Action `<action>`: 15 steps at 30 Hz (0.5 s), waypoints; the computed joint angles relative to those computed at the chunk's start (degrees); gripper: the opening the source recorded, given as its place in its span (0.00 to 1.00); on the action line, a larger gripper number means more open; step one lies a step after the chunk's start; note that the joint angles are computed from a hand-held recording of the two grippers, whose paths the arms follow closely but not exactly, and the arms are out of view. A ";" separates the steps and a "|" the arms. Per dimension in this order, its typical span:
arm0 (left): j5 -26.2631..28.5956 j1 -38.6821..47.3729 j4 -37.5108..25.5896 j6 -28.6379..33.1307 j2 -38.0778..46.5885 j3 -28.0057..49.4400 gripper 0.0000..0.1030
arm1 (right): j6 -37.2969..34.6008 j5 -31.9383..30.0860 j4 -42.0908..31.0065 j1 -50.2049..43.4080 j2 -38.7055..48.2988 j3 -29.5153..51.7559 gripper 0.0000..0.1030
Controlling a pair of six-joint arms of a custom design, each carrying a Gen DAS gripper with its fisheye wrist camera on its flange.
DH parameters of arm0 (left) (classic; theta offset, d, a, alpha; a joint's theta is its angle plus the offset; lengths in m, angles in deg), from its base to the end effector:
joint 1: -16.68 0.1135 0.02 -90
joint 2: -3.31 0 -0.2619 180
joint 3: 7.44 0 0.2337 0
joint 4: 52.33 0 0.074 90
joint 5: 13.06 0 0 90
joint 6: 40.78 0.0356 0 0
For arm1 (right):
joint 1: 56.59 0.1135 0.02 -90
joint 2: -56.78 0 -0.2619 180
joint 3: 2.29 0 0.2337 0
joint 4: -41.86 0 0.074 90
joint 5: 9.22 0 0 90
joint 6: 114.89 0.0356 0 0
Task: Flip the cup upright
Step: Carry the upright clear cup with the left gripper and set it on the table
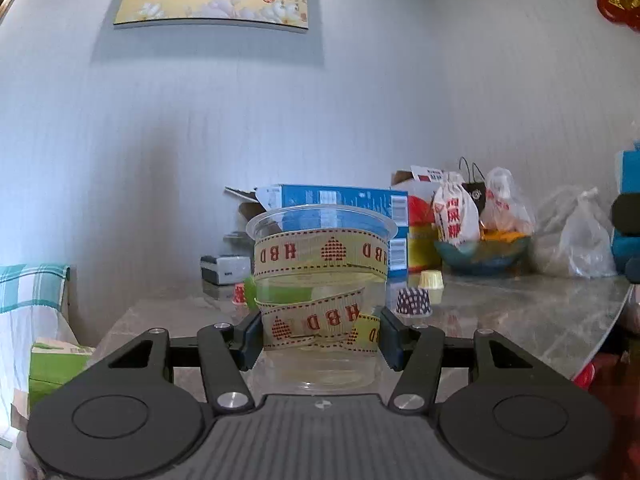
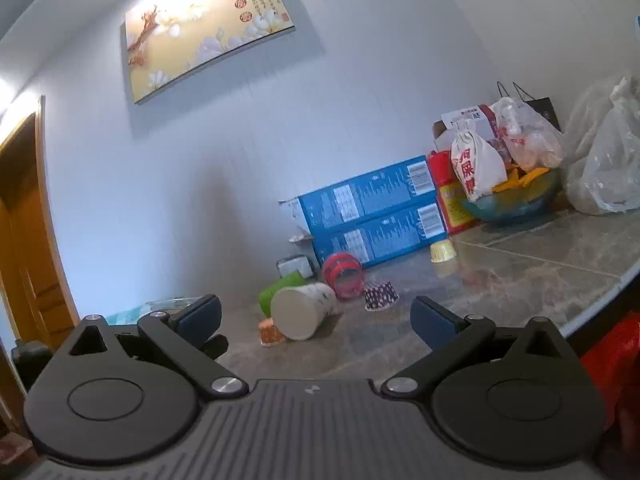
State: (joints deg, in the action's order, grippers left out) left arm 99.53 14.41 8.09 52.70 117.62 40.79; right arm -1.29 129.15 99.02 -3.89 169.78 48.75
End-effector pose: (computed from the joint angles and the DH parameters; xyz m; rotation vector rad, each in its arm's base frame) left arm 0.3281 -0.0267 0.1280 0.3797 1.6277 -0.3127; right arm 0.2208 0.2460 0.1401 0.2246 1.6207 0.3249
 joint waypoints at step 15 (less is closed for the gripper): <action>2.47 0.31 4.21 -1.58 6.59 2.63 0.59 | 4.12 9.54 -2.04 6.18 1.92 -0.40 0.99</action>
